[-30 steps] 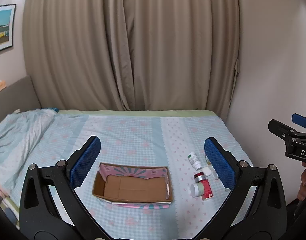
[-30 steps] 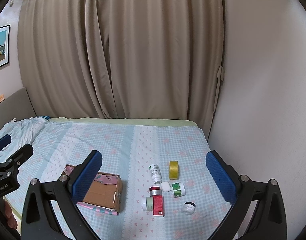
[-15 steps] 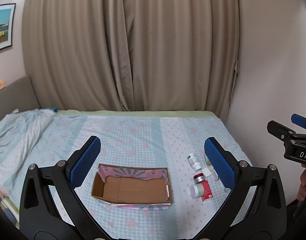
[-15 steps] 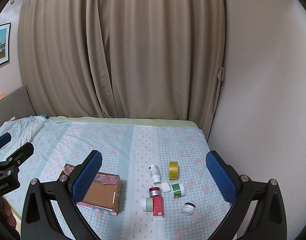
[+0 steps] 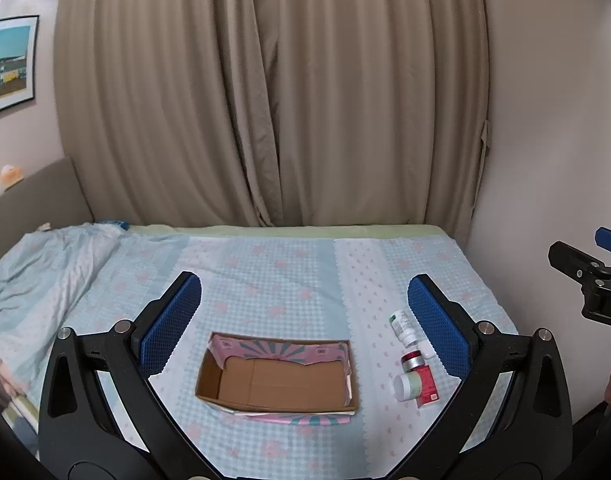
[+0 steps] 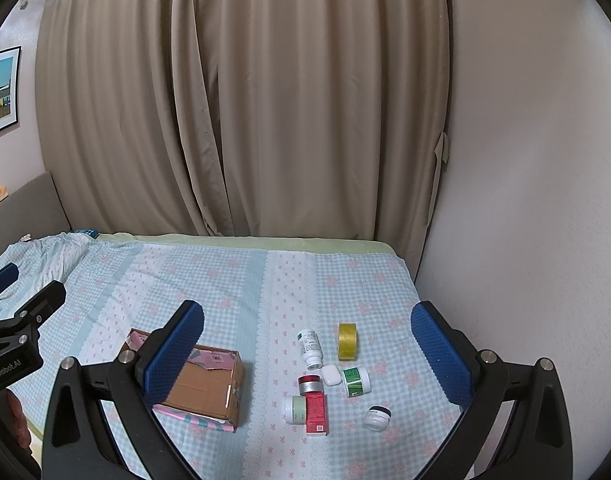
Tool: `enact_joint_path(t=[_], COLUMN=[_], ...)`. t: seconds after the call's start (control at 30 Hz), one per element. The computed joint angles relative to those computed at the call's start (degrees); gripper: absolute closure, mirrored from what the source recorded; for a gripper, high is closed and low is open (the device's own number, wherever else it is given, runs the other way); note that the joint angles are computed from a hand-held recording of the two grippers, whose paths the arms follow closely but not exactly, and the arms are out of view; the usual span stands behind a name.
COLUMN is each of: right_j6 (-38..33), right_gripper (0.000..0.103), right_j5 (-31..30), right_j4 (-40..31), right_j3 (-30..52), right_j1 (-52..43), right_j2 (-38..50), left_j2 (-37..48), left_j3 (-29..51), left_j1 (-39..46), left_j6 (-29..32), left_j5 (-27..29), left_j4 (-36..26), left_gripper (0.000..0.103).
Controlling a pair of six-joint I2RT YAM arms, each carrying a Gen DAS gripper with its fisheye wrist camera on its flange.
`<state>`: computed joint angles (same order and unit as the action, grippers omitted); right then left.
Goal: Organize rigid objects
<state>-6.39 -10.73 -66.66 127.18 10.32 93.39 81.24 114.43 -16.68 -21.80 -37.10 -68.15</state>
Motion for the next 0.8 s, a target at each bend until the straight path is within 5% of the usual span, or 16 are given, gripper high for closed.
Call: enact_joint_path(t=[0.47,0.8], right_j6=[0.2,1.9], right_gripper=[0.000,0.000], right_j5=[0.1,2.2], right_j4=[-0.4,-2.9], right_j3=[0.7,0.8], right_j1=[0.2,-0.3], right_j2=[0.5,2.0], left_j2=[-0.6,11.7], left_j3=[-0.9,14.3], left_j1=[2.0,10.0], left_j6=[1.2,8.3], left_j5=[3.9,17.0], left_j4=[1.8,-2.8], left_gripper=[0.000,0.001])
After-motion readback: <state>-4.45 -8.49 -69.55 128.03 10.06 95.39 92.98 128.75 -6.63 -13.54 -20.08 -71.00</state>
